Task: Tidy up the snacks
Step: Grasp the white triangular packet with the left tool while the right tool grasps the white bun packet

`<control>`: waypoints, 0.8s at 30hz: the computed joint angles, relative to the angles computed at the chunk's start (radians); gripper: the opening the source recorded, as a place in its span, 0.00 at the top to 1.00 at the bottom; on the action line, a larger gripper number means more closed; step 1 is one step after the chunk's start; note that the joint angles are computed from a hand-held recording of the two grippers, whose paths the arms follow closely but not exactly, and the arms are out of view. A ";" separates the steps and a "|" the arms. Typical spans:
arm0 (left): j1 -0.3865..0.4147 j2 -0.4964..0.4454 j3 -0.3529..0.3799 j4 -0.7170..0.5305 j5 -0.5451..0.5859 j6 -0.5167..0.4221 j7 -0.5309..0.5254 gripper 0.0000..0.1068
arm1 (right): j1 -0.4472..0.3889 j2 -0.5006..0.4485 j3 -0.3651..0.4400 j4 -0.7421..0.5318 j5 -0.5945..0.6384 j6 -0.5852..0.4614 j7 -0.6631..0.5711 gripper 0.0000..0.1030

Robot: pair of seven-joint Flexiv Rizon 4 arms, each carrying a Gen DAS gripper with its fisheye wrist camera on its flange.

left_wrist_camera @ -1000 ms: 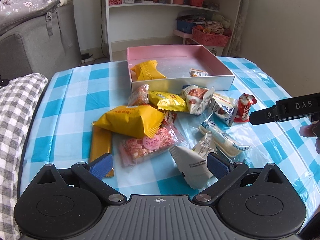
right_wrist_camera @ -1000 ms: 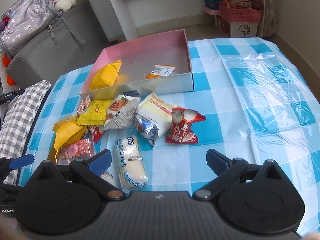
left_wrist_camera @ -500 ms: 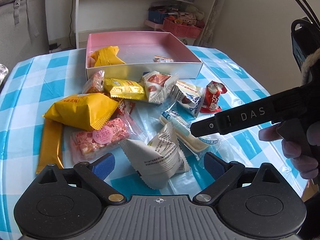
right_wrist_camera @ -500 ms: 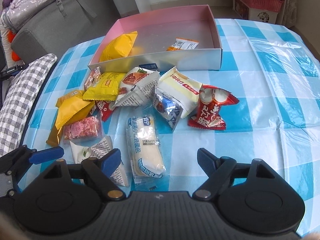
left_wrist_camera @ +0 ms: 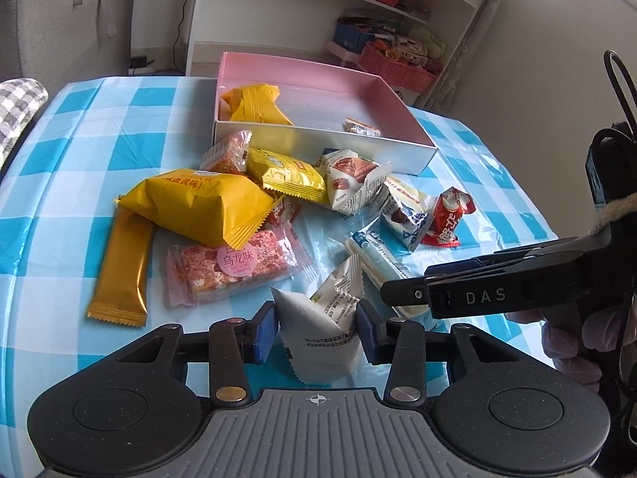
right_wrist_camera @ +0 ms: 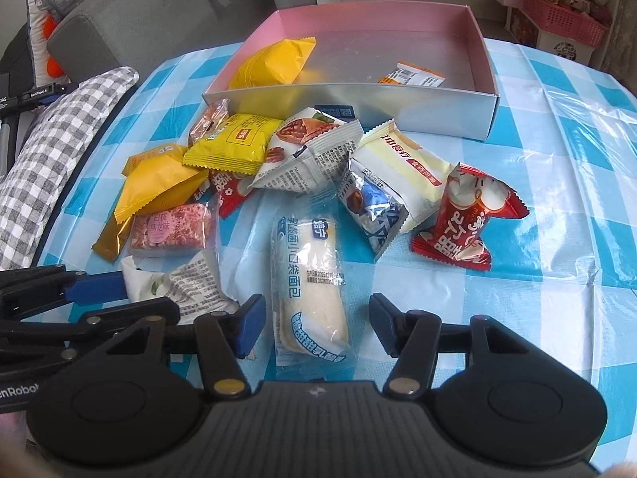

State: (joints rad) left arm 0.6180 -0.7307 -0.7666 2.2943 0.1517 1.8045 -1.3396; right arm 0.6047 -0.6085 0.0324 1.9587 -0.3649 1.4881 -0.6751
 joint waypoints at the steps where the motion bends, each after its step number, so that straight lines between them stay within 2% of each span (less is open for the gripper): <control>1: 0.016 0.002 -0.010 0.004 -0.001 -0.009 -0.002 0.63 | 0.001 0.000 -0.002 0.001 0.002 0.009 0.002 0.47; 6: 0.077 0.004 -0.048 0.026 -0.001 -0.015 -0.004 0.67 | -0.014 -0.008 0.022 -0.007 0.031 0.027 0.002 0.47; 7: 0.089 0.004 -0.055 0.030 -0.002 -0.014 -0.007 0.80 | -0.015 -0.008 0.024 -0.008 0.033 0.023 0.000 0.47; 15: 0.115 0.002 -0.075 0.029 -0.004 -0.050 0.032 0.80 | 0.018 -0.015 -0.002 -0.027 0.008 -0.016 0.002 0.48; 18: 0.123 -0.020 -0.085 0.028 0.007 -0.034 0.059 0.75 | 0.051 -0.017 -0.041 -0.029 -0.018 -0.019 0.021 0.48; 20: 0.107 -0.025 -0.071 0.023 0.015 -0.023 0.073 0.64 | 0.097 -0.015 -0.100 -0.018 -0.055 -0.016 0.044 0.54; 21: 0.104 -0.028 -0.071 0.019 0.018 -0.028 0.081 0.53 | 0.113 -0.016 -0.121 -0.014 -0.074 -0.017 0.051 0.57; 22: 0.101 -0.030 -0.070 0.016 0.019 -0.033 0.091 0.46 | 0.132 -0.017 -0.148 -0.008 -0.096 -0.013 0.060 0.58; 24: 0.085 -0.032 -0.060 0.012 0.023 -0.037 0.114 0.41 | 0.152 -0.017 -0.178 0.001 -0.130 -0.003 0.067 0.60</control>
State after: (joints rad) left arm 0.7030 -0.7629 -0.8264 2.3065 0.1751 1.7676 -1.2255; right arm 0.7568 -0.6255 -0.1453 1.9602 -0.4945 1.4847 -0.6086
